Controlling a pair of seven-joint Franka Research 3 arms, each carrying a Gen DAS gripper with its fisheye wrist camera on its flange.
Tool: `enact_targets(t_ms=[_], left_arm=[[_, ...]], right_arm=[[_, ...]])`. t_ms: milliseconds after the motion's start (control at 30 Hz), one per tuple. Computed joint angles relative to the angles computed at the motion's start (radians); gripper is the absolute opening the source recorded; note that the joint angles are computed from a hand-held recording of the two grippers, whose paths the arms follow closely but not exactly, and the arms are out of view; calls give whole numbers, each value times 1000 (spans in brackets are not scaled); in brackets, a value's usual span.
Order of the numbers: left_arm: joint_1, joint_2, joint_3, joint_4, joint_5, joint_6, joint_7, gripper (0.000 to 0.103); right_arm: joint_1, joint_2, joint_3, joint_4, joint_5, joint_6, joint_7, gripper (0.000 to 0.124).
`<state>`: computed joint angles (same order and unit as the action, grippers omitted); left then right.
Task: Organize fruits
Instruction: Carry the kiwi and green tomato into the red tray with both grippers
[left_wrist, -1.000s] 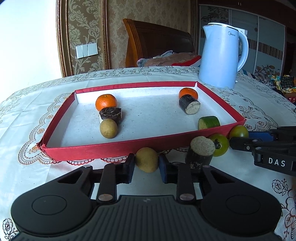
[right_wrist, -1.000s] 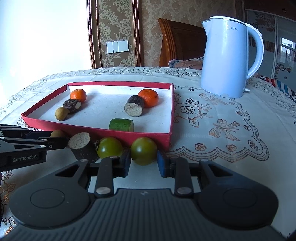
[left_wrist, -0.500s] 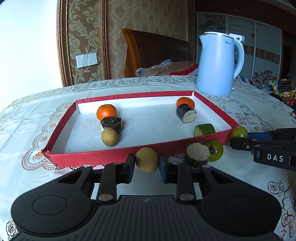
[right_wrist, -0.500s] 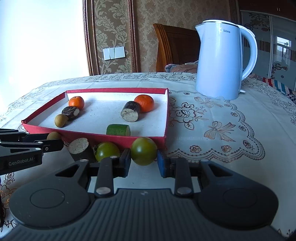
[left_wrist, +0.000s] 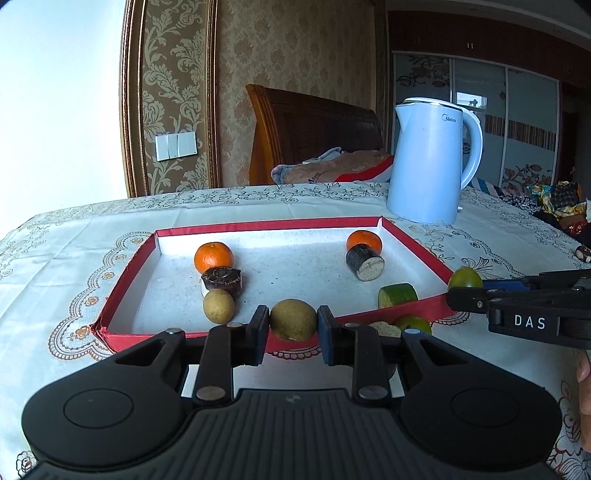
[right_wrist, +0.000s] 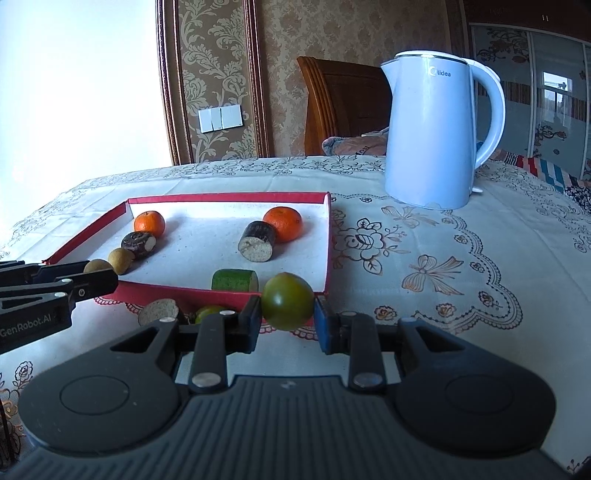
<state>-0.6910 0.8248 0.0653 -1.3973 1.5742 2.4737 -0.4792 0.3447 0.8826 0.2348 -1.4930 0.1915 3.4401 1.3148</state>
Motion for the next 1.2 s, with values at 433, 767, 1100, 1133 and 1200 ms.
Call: enact_targets(t_ms=[433,767,1100,1133,1200], left_arm=[[36,61,19,119,-157,-2,102,27],[45,83,60,148,-251,17,119,27],[46,111,76,188,-309,19,166,27],[44,110,79,187,-310,18,163,27],[43,110,82,186,-314,17,155,27]], right_arm=[[160,121,-150,295,67,-119,-19,29],[236,305,-314,632,51,-333,149,29],[203,413,-279,825,-50,-432,234,29],[204,409,-279,816,-58,-425,236,29],[204,408,-280,815,-67,-422,248,29]])
